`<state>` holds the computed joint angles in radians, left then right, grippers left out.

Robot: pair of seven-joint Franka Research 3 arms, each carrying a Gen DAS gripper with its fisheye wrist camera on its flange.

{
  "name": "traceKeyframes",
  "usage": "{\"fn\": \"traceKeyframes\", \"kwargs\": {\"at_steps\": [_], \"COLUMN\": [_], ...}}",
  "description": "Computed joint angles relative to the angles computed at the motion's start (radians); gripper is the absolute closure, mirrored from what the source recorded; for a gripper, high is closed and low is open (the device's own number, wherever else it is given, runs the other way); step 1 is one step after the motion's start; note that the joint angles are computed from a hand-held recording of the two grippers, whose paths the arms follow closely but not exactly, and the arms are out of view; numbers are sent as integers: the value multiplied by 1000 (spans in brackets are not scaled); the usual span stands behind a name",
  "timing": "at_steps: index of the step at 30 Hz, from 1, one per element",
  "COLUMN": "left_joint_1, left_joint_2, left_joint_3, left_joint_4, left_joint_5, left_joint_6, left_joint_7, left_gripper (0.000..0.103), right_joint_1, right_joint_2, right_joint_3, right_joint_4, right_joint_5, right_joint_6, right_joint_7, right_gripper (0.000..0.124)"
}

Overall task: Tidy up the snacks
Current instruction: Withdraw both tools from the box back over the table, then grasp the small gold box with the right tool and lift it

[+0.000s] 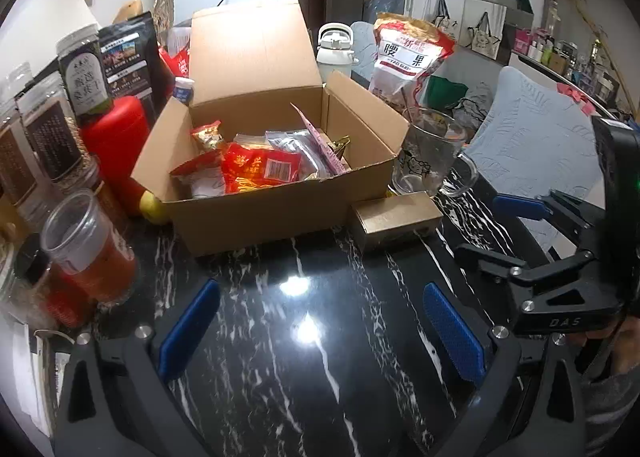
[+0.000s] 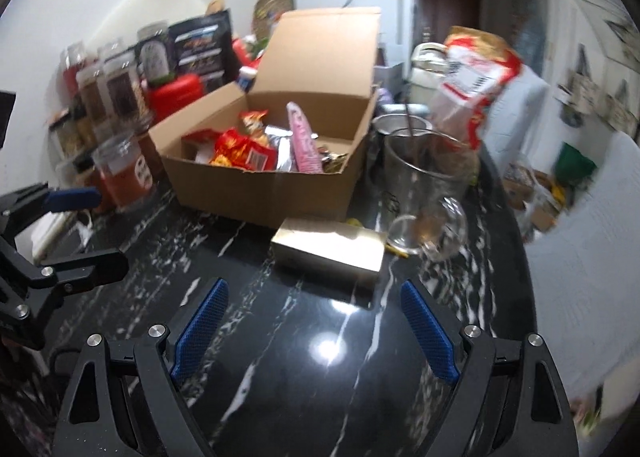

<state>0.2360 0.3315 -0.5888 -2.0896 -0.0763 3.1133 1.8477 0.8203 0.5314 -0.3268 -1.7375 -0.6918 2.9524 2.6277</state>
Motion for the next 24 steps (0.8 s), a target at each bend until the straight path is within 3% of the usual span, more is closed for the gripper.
{"fn": "traceKeyframes", "kwargs": {"at_steps": [5,9,12,18,22,24], "left_joint_1": [-125,-244,-274,-310,-322,-331], "left_joint_2": [43,84,117,169,191,202], "left_joint_3": [127,256,287,316,322,329], "left_joint_4": [80,157,213,302,337,354], "left_joint_5": [55,134,167,208,220,225], "left_joint_6": [-27,-62,-102,-174,-200,-211], "left_joint_7": [-80,-178,-216,-259,-274,-285], "left_gripper": [0,0,0,0,0,0], "right_joint_1": [-175,-261,-314,-480,-498,-506], "right_joint_2": [67,119,153,237,270,301], "right_joint_3": [170,259,316,524,557,579], "right_joint_4": [87,161,206,315,363,419], "right_joint_5": [146,241,310,461,502,539], "right_joint_6": [19,-9,-21,-100,-139,-211], "right_joint_7": [-303,-496,-613,-958,-1109,-1175], "right_gripper": [35,35,35,36,37,37]}}
